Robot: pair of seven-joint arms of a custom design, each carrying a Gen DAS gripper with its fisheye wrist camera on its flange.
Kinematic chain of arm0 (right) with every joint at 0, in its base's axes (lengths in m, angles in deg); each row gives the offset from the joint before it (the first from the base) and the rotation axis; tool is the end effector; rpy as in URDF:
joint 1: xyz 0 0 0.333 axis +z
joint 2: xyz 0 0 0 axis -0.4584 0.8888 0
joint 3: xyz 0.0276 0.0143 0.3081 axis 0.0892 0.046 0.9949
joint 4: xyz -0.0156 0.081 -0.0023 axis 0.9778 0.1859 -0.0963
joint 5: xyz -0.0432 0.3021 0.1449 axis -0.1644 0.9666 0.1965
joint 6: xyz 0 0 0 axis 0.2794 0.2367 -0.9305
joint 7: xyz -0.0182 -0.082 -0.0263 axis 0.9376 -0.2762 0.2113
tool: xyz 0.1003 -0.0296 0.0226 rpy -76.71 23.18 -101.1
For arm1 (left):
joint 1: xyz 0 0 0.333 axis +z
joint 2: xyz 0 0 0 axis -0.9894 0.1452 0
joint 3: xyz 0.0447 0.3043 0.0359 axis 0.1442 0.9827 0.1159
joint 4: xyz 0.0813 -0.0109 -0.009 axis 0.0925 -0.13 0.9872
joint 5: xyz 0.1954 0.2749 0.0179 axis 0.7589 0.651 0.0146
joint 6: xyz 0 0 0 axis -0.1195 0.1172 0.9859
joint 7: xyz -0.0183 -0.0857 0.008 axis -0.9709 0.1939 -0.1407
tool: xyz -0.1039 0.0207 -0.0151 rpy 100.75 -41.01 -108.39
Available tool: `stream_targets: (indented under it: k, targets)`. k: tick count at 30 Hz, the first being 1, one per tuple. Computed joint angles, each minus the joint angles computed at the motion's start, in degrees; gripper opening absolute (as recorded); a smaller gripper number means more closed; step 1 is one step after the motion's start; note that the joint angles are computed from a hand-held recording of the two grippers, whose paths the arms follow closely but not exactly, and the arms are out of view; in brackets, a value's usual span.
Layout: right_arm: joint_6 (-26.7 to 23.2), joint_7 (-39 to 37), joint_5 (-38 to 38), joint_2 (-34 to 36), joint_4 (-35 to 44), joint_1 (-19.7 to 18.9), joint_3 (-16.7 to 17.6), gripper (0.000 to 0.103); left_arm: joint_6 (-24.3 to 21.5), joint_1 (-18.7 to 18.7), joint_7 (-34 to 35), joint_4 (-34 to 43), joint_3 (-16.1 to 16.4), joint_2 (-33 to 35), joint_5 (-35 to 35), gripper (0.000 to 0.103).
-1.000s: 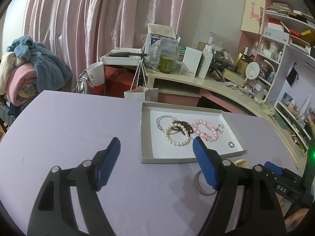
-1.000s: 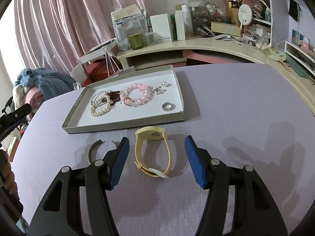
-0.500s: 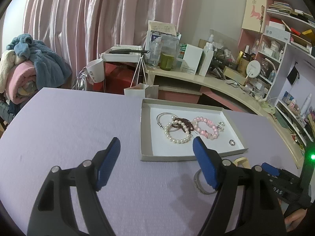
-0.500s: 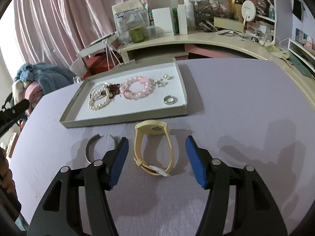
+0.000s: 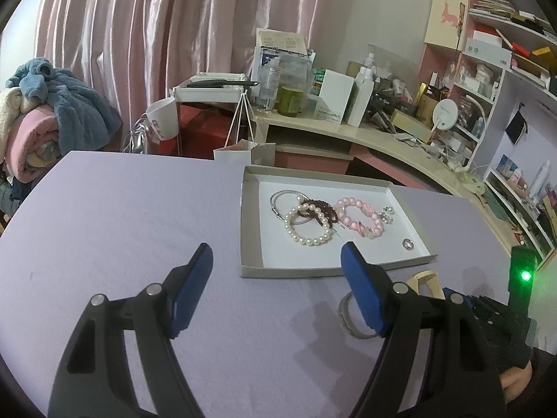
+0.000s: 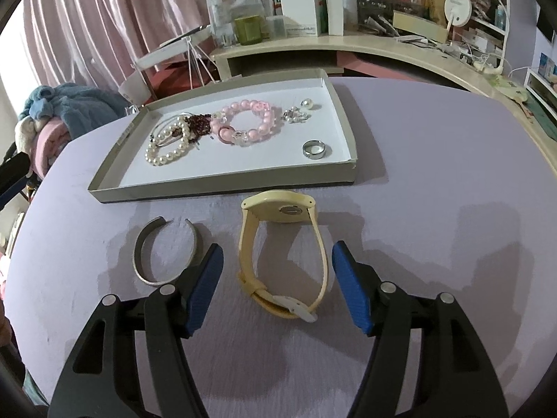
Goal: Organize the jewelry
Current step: 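Move the right gripper to the yellow strap watch and grasp it, then grasp the grey cuff bangle with the left gripper while the right holds the yellow watch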
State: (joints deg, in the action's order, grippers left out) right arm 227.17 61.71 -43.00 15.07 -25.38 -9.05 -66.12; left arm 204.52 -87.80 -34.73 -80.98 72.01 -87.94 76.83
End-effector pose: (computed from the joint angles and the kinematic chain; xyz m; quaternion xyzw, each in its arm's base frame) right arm 0.5876 0.2512 0.4466 -0.8059 0.4873 -0.1029 0.3201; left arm 0.4804 -0.1823 0.5178 -0.7624 0.4803 -0.3032 0.3100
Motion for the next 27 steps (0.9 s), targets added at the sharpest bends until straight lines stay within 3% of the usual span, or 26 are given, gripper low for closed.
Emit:
stream_targets:
  k: [8,10,13,17,27]
  targets:
    - [-2.2,2.34,-1.95,1.95,2.72,0.49,-0.99,0.066,0.67,-0.31,1.18,0.34,0.12,0.77,-1.05,0.076]
    - [-2.74,1.49,-1.36,2.28,3.16,-0.14,-0.37,0.048,1.07,-0.47,1.87,0.52,0.16,1.19,-1.6,0.076]
    - [-3.56,-0.51,0.85,2.18,3.36,-1.32,0.78,0.036,2.09,-0.78,3.57,1.08,0.33,2.29,-3.0,0.076]
    - [-2.11,-2.5,4.97,0.72,1.68,-2.55,1.8,0.034,3.98,-1.55,7.17,2.19,0.61,4.56,-5.69,0.082]
    - [-0.13,-4.9,10.66,-0.94,1.97,-3.17,2.18,0.034,6.52,-4.59,17.78,6.4,1.66,11.97,-14.73,0.083]
